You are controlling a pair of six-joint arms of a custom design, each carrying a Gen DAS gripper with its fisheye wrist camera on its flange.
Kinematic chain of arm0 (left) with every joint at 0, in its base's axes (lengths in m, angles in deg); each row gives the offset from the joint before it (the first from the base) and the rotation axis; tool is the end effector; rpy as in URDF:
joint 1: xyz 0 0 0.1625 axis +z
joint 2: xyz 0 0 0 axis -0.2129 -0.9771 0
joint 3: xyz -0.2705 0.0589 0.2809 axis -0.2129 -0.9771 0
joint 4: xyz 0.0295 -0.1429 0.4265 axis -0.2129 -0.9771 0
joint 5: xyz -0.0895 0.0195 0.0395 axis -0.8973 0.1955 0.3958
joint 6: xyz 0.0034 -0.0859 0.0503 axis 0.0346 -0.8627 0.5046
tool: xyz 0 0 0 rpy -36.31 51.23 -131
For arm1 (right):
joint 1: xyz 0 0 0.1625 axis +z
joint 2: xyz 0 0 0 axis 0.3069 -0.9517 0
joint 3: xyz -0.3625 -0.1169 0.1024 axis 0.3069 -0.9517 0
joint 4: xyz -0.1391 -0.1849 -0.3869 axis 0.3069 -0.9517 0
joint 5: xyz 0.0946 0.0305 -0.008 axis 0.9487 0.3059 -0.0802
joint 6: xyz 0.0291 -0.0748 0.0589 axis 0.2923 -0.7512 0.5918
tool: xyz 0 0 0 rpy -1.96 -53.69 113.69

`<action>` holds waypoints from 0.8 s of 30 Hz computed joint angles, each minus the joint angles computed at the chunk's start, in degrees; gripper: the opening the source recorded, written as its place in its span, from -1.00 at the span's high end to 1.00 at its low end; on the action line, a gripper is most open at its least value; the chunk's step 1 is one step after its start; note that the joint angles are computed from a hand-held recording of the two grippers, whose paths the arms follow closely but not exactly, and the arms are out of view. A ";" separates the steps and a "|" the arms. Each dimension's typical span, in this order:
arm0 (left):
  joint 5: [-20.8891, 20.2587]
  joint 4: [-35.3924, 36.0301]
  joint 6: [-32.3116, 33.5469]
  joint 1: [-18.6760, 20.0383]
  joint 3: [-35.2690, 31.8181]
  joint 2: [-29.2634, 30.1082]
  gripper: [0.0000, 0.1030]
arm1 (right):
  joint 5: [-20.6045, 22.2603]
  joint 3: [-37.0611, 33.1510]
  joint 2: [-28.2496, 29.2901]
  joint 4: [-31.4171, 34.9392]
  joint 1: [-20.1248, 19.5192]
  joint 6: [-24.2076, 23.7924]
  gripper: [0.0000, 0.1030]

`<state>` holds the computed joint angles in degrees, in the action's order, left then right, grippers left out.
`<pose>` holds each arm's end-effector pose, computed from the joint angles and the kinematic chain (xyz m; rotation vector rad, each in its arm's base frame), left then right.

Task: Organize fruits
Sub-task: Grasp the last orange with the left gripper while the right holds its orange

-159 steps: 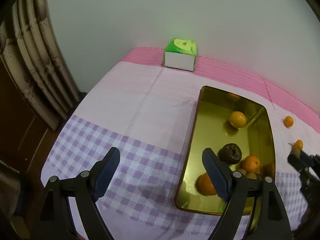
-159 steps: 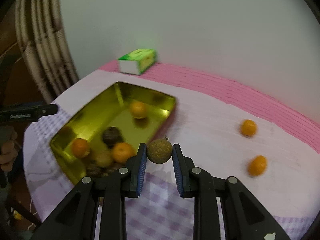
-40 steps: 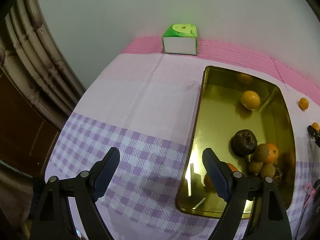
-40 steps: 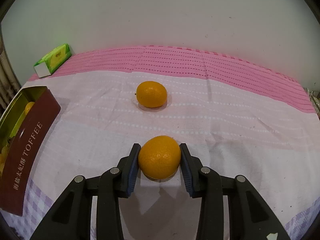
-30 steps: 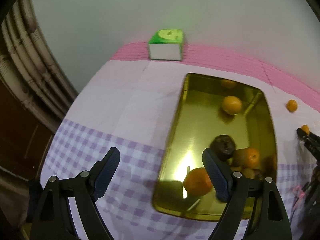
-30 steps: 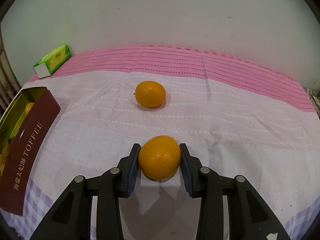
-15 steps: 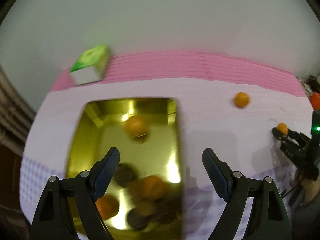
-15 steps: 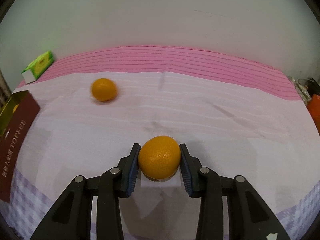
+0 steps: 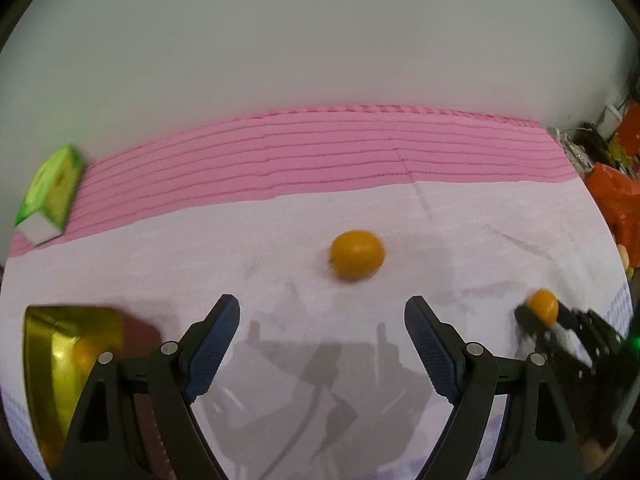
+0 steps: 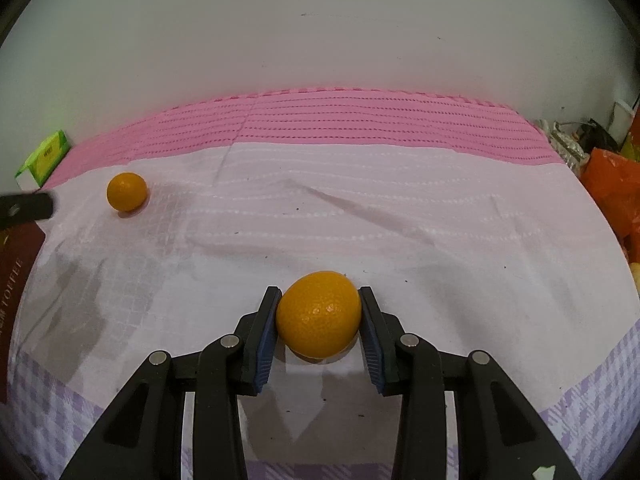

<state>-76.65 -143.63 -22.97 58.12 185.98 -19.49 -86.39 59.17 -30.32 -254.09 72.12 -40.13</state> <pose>-0.1484 -0.4482 0.0513 0.4754 2.3519 -0.5664 0.0793 -0.3843 0.0353 0.3422 -2.2371 0.8115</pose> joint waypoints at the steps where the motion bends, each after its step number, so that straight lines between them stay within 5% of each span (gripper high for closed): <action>1: -0.47 -0.90 0.66 0.59 -1.09 1.42 -0.64 | 0.16 0.17 -0.10 -0.04 -0.07 0.06 0.32; 11: -3.22 -2.43 0.37 5.81 -8.53 9.47 -0.58 | 2.54 2.29 -2.17 -0.27 -1.88 -0.21 0.30; 17: -3.74 -1.24 0.68 7.20 -10.89 11.31 -0.27 | 2.54 2.09 -1.99 -0.17 -1.81 -0.11 0.30; 21: -4.97 -1.57 1.81 7.45 -10.72 11.27 0.14 | 2.45 2.00 -1.91 -0.14 -1.72 -0.05 0.30; 24: -5.22 -0.73 1.42 7.41 -10.17 10.56 0.14 | 2.45 1.99 -1.87 -0.19 -1.72 -0.08 0.30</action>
